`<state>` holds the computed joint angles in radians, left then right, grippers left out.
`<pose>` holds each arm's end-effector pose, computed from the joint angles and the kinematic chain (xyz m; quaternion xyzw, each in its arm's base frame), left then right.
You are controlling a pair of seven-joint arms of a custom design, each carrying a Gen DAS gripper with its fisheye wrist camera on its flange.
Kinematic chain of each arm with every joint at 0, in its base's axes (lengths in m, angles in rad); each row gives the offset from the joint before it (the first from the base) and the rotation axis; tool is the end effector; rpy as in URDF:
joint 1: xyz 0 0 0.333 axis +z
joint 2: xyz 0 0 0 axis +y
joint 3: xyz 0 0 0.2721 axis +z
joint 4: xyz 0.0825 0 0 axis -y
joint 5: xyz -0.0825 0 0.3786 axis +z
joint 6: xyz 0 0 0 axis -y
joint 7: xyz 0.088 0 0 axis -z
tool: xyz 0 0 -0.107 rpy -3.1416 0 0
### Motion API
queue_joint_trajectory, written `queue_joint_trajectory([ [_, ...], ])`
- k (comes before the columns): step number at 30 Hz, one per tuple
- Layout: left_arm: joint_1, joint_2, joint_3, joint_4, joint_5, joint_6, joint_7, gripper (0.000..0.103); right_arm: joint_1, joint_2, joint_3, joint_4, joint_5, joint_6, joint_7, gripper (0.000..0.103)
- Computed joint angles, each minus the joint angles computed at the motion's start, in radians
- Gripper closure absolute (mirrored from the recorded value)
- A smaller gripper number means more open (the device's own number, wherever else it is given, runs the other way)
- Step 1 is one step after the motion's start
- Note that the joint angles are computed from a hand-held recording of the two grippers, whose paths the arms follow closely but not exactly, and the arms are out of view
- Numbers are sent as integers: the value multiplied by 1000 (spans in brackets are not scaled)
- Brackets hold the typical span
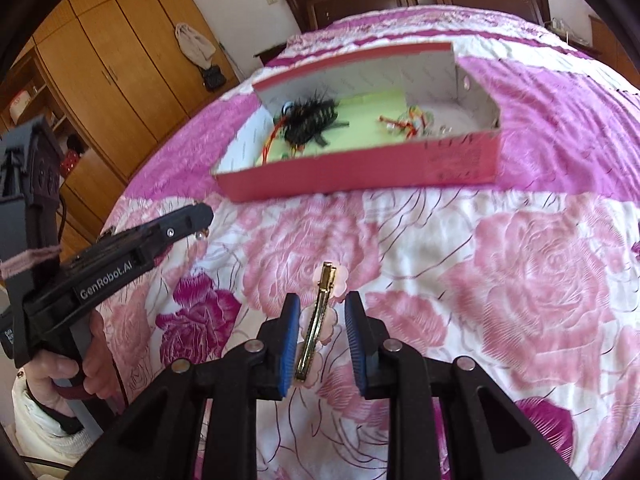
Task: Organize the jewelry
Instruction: 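Carry the brooch with the left tool while the right tool carries the hair clip into the box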
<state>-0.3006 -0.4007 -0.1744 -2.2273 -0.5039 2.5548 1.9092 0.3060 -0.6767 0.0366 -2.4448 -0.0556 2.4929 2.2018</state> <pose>0.4388 -0.2288 0.5740 -0.4669 0.7950 -0.3738 0.1012 0.3931 0.1430 0.5815 -0.5710 0.7399 -0.1382 0.3277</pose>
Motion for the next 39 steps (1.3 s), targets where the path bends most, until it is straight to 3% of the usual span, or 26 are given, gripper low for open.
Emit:
queue_joint_trajectory([
  [9, -18, -5, 3, 0, -37, 57, 7, 93, -65, -32, 60, -12, -125, 43, 54, 78],
  [25, -45, 22, -6, 12, -48, 170, 10, 93, -147, -52, 110, -20, -314, 115, 152, 78],
  [32, -62, 54, -9, 30, -62, 253, 17, 93, -214, -29, 140, -4, -416, 187, 208, 78],
  [39, -74, 99, -29, 40, -36, 396, 15, 93, -326, 4, 191, 19, -554, 284, 317, 78],
])
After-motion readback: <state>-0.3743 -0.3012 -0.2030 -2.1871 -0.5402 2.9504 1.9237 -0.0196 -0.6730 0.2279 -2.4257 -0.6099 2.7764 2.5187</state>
